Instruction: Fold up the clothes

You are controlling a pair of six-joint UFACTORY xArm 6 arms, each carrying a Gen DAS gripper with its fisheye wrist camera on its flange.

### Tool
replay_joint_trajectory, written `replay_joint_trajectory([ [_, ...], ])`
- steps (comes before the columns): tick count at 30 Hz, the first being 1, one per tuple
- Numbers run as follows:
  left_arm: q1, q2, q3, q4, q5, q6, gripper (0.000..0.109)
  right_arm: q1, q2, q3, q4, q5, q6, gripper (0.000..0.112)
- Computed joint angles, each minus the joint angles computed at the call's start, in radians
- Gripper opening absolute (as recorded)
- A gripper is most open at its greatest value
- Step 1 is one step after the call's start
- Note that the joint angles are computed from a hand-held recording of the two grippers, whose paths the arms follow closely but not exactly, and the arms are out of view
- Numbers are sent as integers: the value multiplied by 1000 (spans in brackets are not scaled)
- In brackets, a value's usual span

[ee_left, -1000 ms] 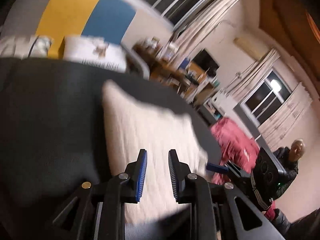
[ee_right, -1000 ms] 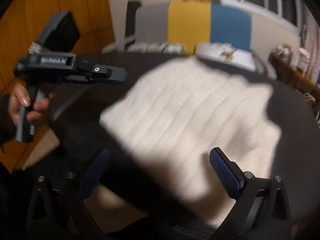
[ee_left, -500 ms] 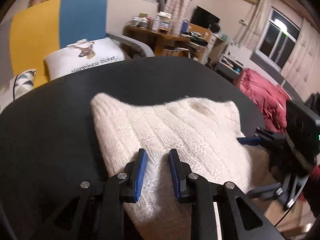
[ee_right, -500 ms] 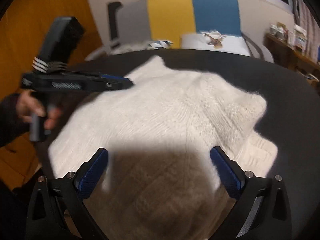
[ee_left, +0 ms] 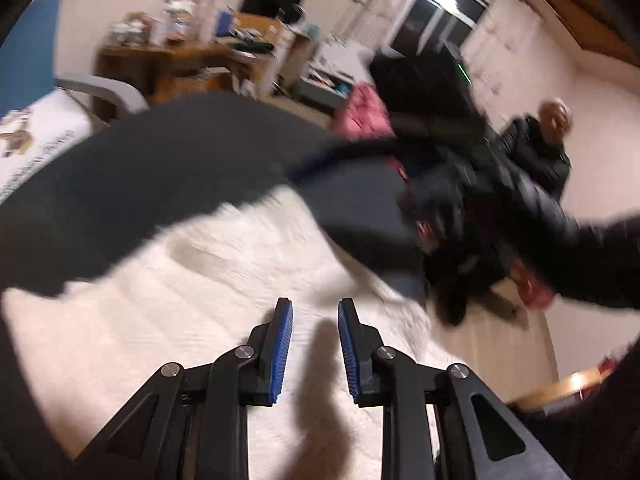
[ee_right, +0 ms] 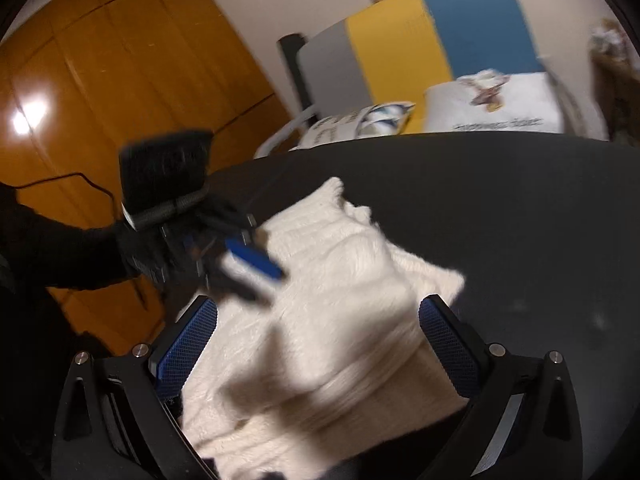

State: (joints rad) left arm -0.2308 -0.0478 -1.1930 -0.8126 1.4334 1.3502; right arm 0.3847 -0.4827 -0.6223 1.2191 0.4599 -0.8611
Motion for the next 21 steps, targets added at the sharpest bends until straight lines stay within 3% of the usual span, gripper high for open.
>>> replay_joint_trajectory([
  [2,-5,2,0,5,15,0,23,-92,44,-52,22,169,-95,103],
  [6,20,73,-99,-44,146,-65,23,-217,197,-207,-16,495,-202,103],
  [8,13,83,-121,-38,172,-68,23,-240,270,-290,-75,643,-221,103],
  [10,6,88,-137,-35,216,-62,22,-247,337,-370,-154,734,-214,103],
  [13,-7,90,-139,-27,235,-39,22,-240,383,-435,-278,724,-173,103],
  [16,-24,93,-131,-18,223,-30,22,-290,435,-473,-281,826,-141,103],
  [21,-40,91,-104,-2,191,-44,22,-276,443,-466,-262,845,-184,103],
])
